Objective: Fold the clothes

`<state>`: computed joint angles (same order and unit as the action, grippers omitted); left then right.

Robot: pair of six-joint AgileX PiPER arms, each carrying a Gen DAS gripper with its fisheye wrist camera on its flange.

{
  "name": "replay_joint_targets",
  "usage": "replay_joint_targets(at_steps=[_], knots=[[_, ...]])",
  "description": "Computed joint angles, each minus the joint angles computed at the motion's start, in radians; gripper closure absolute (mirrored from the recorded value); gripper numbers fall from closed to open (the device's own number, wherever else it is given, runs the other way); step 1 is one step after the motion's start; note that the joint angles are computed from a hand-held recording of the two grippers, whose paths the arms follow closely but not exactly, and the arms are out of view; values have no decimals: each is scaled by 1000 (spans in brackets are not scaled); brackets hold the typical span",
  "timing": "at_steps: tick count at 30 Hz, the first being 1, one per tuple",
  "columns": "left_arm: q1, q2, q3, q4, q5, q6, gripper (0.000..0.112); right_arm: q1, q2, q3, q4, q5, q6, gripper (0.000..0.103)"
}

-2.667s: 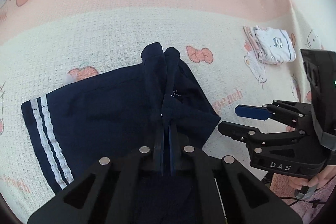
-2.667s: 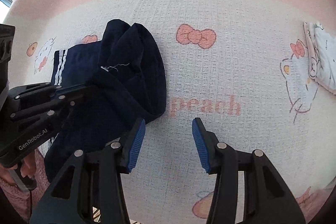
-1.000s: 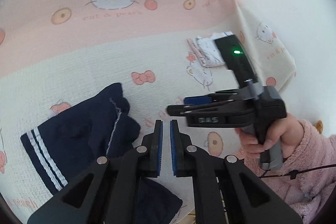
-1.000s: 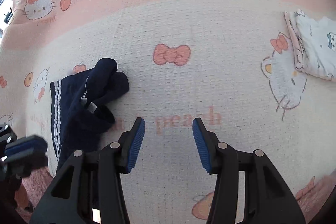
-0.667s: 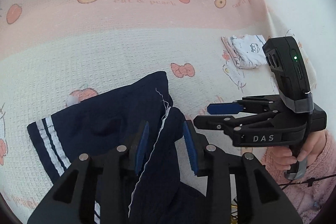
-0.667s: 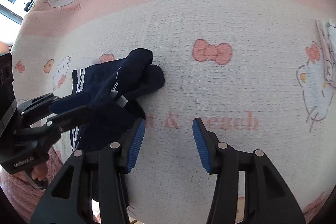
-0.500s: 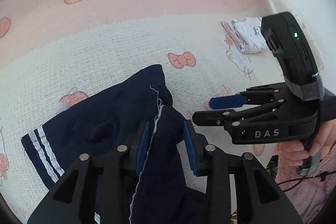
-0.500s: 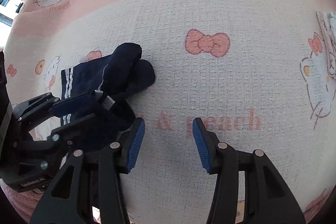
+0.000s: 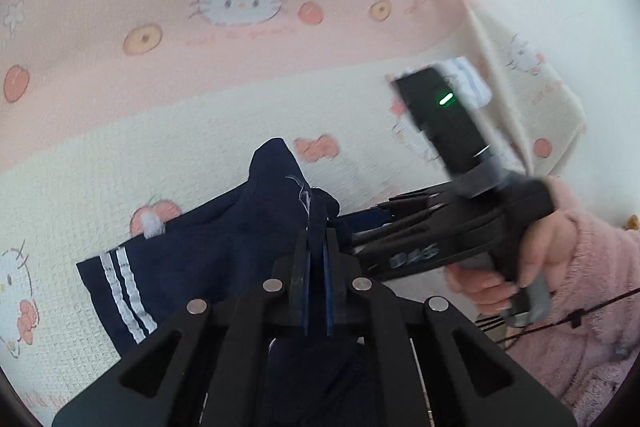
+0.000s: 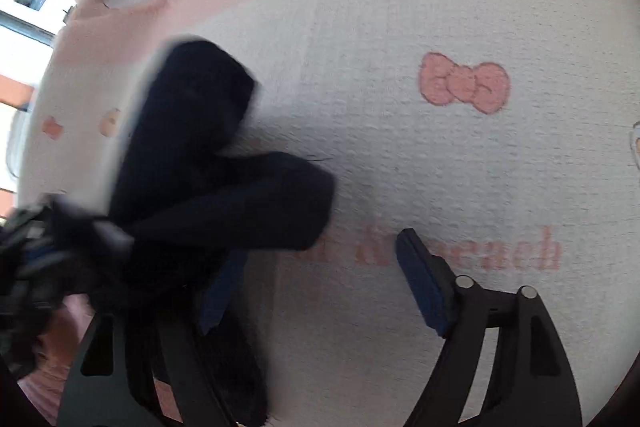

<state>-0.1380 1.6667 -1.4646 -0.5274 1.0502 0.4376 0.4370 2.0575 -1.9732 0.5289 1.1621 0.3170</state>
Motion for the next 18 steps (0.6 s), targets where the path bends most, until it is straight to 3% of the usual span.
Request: replay_joint_targets(at_steps=[1,3,5,7,11,13,14,16,18], knots=[[3,15,8,6,-4,-9,107,-20,-23,60,100,-59,-15,67],[32,19,39,-69,-11,23,107,-37,-87,180,180,-178,-68,75],[29,16,58,-85,-25,40,107,-50,-137,230,192,-208,-92,90],[19,11,78,-93,-39,56,107,-66,-159,257,227,-214,-115,95],[14,-15,120,-128,-65,88,107,-41,-136,185,61,-210,9,96],[7,-32,135,-121,-77,87,107,-56,-143,184,52,-190,27,92],[3,-39,143,-117,-82,87,107,-55,-132,172,34,-181,49,71],[7,-54,162,-113,-89,81,107,-54,-111,147,-2,-161,93,38],[10,-60,176,-116,-97,82,107,-51,-95,154,18,-185,98,36]])
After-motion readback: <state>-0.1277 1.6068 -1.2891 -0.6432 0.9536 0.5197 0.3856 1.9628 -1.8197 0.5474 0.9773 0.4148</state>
